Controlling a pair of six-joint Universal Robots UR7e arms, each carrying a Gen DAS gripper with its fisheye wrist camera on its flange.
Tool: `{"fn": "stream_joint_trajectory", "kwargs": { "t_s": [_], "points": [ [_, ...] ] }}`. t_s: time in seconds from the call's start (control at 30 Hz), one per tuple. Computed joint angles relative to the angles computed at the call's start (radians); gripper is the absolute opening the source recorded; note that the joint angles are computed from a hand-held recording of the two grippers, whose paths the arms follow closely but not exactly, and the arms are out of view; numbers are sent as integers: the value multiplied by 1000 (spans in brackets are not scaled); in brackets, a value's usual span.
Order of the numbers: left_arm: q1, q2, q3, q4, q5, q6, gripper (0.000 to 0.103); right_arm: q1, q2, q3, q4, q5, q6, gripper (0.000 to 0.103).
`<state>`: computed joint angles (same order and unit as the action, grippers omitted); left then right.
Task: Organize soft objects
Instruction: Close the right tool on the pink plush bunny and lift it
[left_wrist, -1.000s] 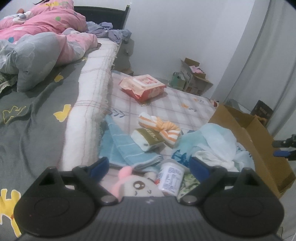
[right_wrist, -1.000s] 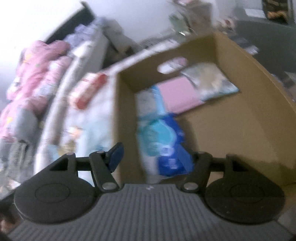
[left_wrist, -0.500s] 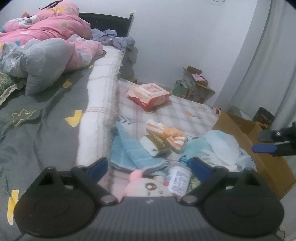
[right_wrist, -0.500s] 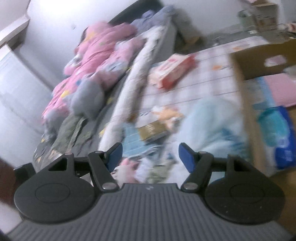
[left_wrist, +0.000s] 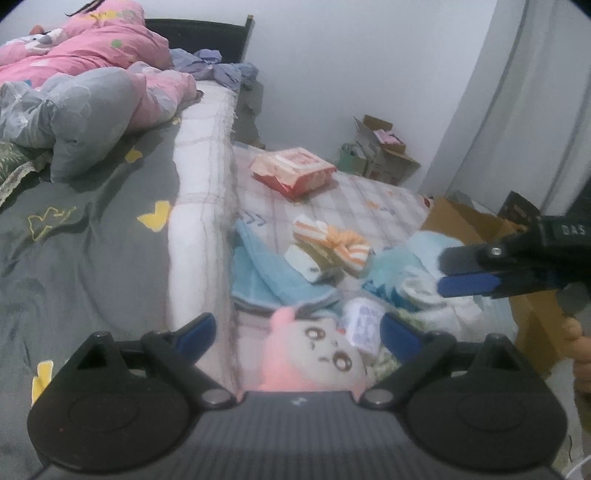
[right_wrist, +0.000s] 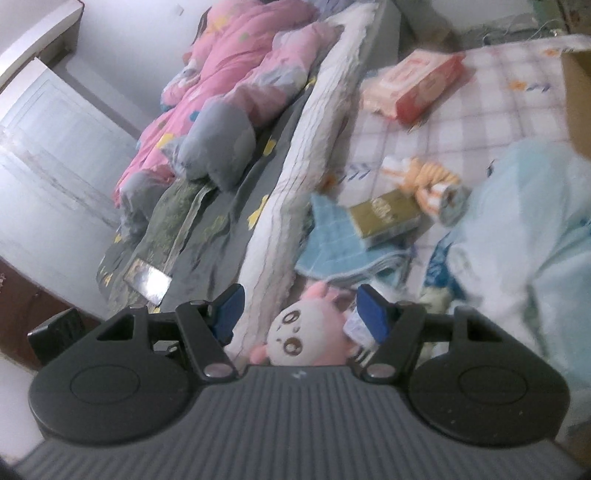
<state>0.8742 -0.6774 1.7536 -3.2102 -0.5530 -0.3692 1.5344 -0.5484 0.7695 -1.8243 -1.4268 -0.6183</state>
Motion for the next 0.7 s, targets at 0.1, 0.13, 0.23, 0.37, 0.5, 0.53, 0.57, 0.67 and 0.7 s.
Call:
{"fn": "stream_joint_trajectory", "kwargs": {
  "t_s": [0.1,0.13,0.23,0.37,0.5,0.53,0.57,0.67,0.7],
  "points": [
    [-2,0,12,6,-26,-4,95,-8,10,3,39,9,26,67],
    [-2,1,14,8,-36,-2,94,-11,14,3,55,9,39,67],
    [3,7,9,27,-59,5,90,-18,19,14,70,0,70,66],
    [19,17,-14,71,-91,17,90,-29,22,27,83,4,114,65],
    [29,19,-39,180,-88,-21,90,-30,30,36,67,2,142,64],
    [31,18,-44,204,-88,-35,90,-28,33,37,59,-2,144,63],
    [35,18,-48,222,-92,-45,90,-26,38,32,55,-8,145,63],
    [49,21,-60,260,-111,-55,90,-16,65,6,58,-35,147,62],
    [53,21,-65,272,-115,-62,90,-12,75,-4,61,-47,150,62]
  ]
}}
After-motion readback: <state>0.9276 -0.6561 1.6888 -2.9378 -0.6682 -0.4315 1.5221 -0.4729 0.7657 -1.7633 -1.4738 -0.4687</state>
